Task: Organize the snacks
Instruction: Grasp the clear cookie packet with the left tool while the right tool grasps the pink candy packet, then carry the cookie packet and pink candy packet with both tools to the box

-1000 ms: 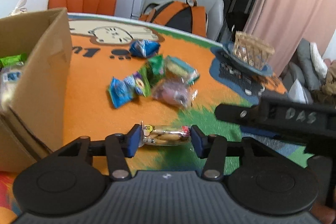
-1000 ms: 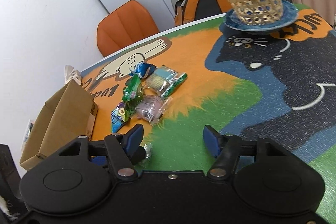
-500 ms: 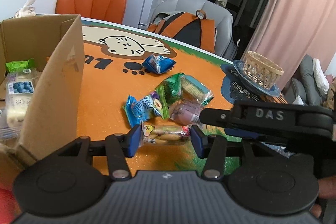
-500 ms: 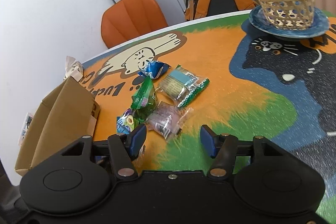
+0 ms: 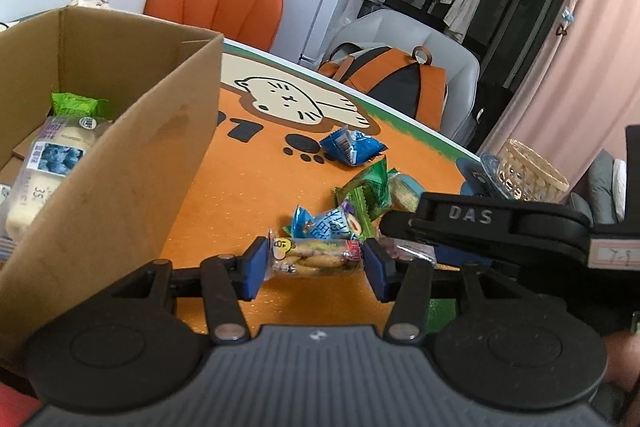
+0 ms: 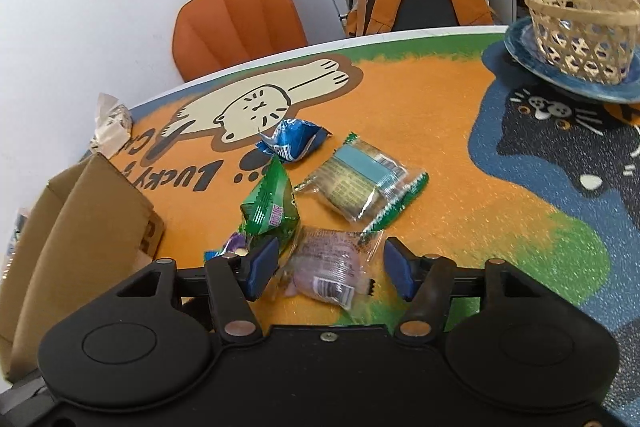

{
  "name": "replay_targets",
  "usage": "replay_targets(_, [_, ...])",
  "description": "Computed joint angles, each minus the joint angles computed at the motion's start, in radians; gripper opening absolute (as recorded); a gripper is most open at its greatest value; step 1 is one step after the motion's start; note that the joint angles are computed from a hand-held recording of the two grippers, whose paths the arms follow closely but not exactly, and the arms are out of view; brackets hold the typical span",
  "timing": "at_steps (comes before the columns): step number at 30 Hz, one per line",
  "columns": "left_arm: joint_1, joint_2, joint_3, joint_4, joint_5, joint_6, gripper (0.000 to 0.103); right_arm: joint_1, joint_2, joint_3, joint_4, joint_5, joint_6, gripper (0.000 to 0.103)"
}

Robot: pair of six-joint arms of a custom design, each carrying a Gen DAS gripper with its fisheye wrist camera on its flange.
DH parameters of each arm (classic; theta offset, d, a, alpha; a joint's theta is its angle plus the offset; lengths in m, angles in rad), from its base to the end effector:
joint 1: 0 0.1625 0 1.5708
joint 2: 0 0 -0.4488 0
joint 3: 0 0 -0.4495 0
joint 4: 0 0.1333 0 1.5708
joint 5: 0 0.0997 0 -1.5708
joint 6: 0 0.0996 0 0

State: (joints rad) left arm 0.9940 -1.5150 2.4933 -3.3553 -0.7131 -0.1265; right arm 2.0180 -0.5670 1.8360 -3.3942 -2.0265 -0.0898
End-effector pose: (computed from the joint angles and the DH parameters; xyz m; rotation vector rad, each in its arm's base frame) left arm -0.0389 -0.4424 0.2646 0.0761 2.3360 -1.2797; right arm 0.3592 -0.5420 -0.0492 0.5380 -2.6186 0.8568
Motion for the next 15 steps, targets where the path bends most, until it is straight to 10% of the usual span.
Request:
replay_targets(5, [0.006,-0.008,0.001,0.004,-0.006,-0.011,0.05,0.033,0.042,-0.042,0.008,-0.103,-0.082,0.054])
replay_targets(15, [-0.031,-0.037,0.029,0.016,0.015,-0.04,0.05,0.023,-0.027,0.042,0.012,-0.08,-0.051,0.038])
